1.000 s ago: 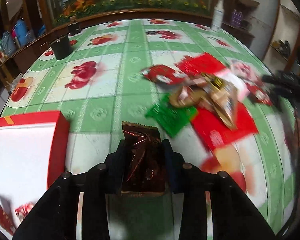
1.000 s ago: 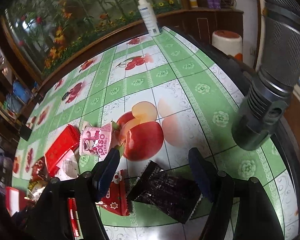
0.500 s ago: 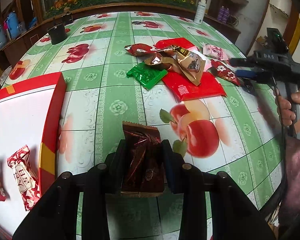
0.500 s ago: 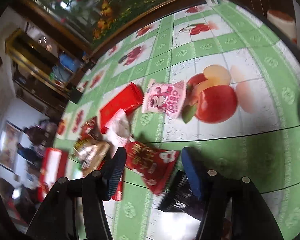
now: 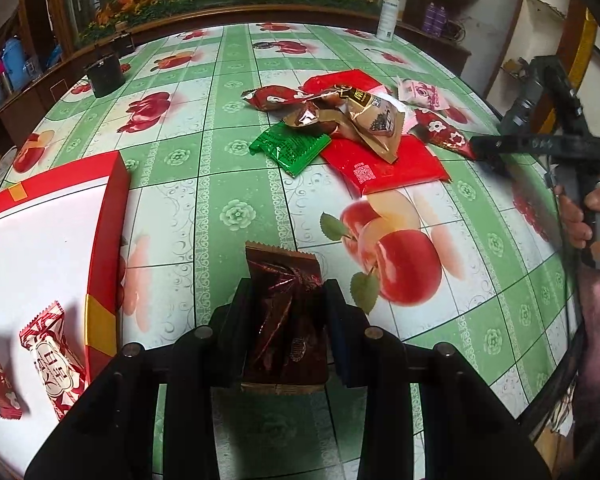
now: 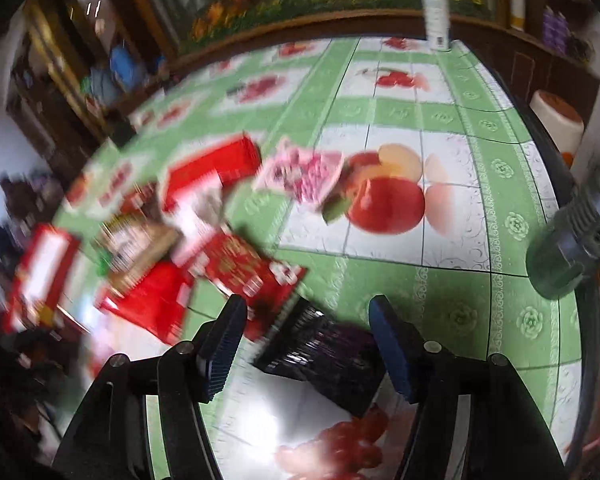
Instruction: Organize snacks
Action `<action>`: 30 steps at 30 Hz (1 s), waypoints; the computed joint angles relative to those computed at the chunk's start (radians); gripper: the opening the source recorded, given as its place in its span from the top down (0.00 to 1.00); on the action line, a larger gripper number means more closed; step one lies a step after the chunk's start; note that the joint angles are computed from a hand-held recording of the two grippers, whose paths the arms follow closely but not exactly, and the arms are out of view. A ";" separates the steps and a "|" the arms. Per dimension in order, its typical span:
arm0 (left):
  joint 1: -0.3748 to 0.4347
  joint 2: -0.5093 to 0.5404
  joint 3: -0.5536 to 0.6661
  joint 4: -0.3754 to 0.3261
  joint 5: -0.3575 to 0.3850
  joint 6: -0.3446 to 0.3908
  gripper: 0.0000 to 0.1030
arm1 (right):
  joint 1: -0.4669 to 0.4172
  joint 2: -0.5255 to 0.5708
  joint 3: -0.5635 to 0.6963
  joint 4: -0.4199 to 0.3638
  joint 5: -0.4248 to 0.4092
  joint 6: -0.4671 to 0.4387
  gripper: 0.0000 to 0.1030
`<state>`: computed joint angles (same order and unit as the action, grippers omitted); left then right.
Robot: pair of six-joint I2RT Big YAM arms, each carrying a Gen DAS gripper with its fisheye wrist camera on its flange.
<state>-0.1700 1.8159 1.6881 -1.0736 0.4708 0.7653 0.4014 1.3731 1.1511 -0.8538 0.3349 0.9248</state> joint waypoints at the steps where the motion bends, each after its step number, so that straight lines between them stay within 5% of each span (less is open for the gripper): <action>1: 0.003 0.004 0.008 -0.012 0.004 0.004 0.69 | 0.010 0.014 0.011 -0.012 0.031 -0.030 0.36; 7: 0.018 0.028 0.047 -0.075 0.041 0.037 0.69 | 0.058 0.054 0.056 -0.136 0.084 -0.067 0.38; 10: 0.022 0.030 0.049 -0.080 0.050 0.039 0.69 | 0.083 0.064 0.071 -0.155 0.101 -0.058 0.58; 12: 0.023 0.027 0.044 -0.076 0.052 0.040 0.69 | 0.091 0.061 0.070 -0.159 0.106 -0.038 0.85; 15: 0.028 0.025 0.040 -0.077 0.062 0.027 0.69 | 0.103 0.053 0.058 -0.137 0.103 0.014 0.90; 18: 0.034 0.023 0.037 -0.077 0.069 0.018 0.69 | 0.112 0.025 0.019 -0.040 0.052 0.044 0.99; 27: 0.055 0.013 0.025 -0.095 0.088 0.015 0.69 | 0.142 0.014 -0.052 0.261 -0.073 0.137 0.99; 30: 0.057 0.006 0.015 -0.089 0.081 0.026 0.69 | 0.163 -0.009 -0.048 0.243 -0.008 0.154 0.97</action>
